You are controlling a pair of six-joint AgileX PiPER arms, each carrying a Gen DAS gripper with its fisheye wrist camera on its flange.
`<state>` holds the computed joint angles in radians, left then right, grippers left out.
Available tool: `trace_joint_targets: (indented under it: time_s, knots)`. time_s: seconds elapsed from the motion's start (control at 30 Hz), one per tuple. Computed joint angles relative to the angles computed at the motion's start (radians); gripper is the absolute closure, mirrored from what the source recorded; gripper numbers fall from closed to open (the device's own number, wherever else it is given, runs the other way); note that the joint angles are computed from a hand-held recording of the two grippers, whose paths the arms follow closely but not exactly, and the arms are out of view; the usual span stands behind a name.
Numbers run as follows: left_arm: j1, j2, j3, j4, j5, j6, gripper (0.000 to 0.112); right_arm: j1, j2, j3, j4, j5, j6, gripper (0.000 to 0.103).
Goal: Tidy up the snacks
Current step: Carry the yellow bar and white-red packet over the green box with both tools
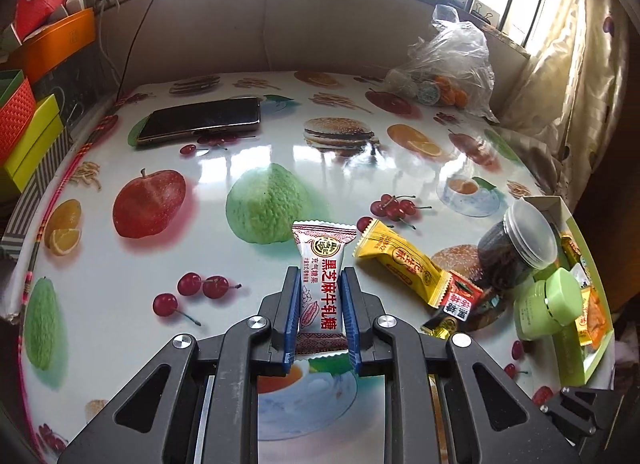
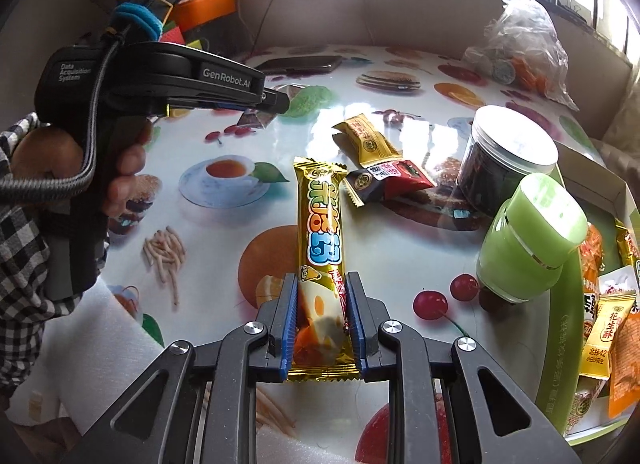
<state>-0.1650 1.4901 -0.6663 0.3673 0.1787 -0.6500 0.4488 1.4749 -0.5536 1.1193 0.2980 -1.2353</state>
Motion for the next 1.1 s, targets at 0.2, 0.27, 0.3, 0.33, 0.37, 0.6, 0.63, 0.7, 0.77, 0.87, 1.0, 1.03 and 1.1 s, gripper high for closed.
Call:
trace_joint_targets:
  time_s: [0.2, 0.27, 0.3, 0.33, 0.37, 0.6, 0.63, 0.7, 0.77, 0.87, 1.0, 1.03, 1.1]
  knots:
    - [-0.044, -0.091, 0.043, 0.078, 0.036, -0.102, 0.092, -0.006, -0.063, 0.023, -0.031, 0.007, 0.041, 0.081]
    - [-0.054, -0.118, 0.055, 0.075, 0.042, -0.109, 0.091, -0.013, -0.081, 0.028, -0.038, 0.014, 0.050, 0.081]
    - [-0.060, -0.131, 0.060, 0.071, 0.045, -0.108, 0.091, -0.017, -0.092, 0.031, -0.045, 0.017, 0.060, 0.081]
    - [-0.069, -0.141, 0.063, 0.076, 0.052, -0.116, 0.091, -0.021, -0.102, 0.035, -0.044, 0.022, 0.062, 0.081]
    - [-0.080, -0.151, 0.064, 0.089, 0.063, -0.134, 0.091, -0.027, -0.110, 0.036, -0.046, 0.027, 0.063, 0.081]
    - [-0.163, -0.212, 0.054, 0.166, 0.109, -0.239, 0.091, -0.085, -0.201, 0.056, -0.073, 0.063, 0.088, 0.081]
    - [-0.180, -0.214, 0.047, 0.179, 0.120, -0.253, 0.091, -0.099, -0.214, 0.058, -0.081, 0.072, 0.093, 0.081]
    - [-0.210, -0.212, 0.031, 0.201, 0.138, -0.283, 0.091, -0.131, -0.241, 0.061, -0.091, 0.090, 0.096, 0.081]
    - [-0.243, -0.211, 0.018, 0.227, 0.155, -0.321, 0.091, -0.168, -0.262, 0.061, -0.103, 0.116, 0.095, 0.081]
    - [-0.283, -0.199, -0.006, 0.244, 0.172, -0.350, 0.091, -0.216, -0.286, 0.062, -0.123, 0.142, 0.100, 0.081]
    - [-0.333, -0.178, -0.035, 0.263, 0.188, -0.381, 0.091, -0.294, -0.311, 0.061, -0.125, 0.179, 0.083, 0.081]
    - [-0.343, -0.173, -0.043, 0.263, 0.189, -0.384, 0.091, -0.315, -0.315, 0.059, -0.123, 0.190, 0.076, 0.081]
    - [-0.362, -0.161, -0.060, 0.269, 0.195, -0.396, 0.091, -0.354, -0.322, 0.057, -0.122, 0.209, 0.066, 0.081]
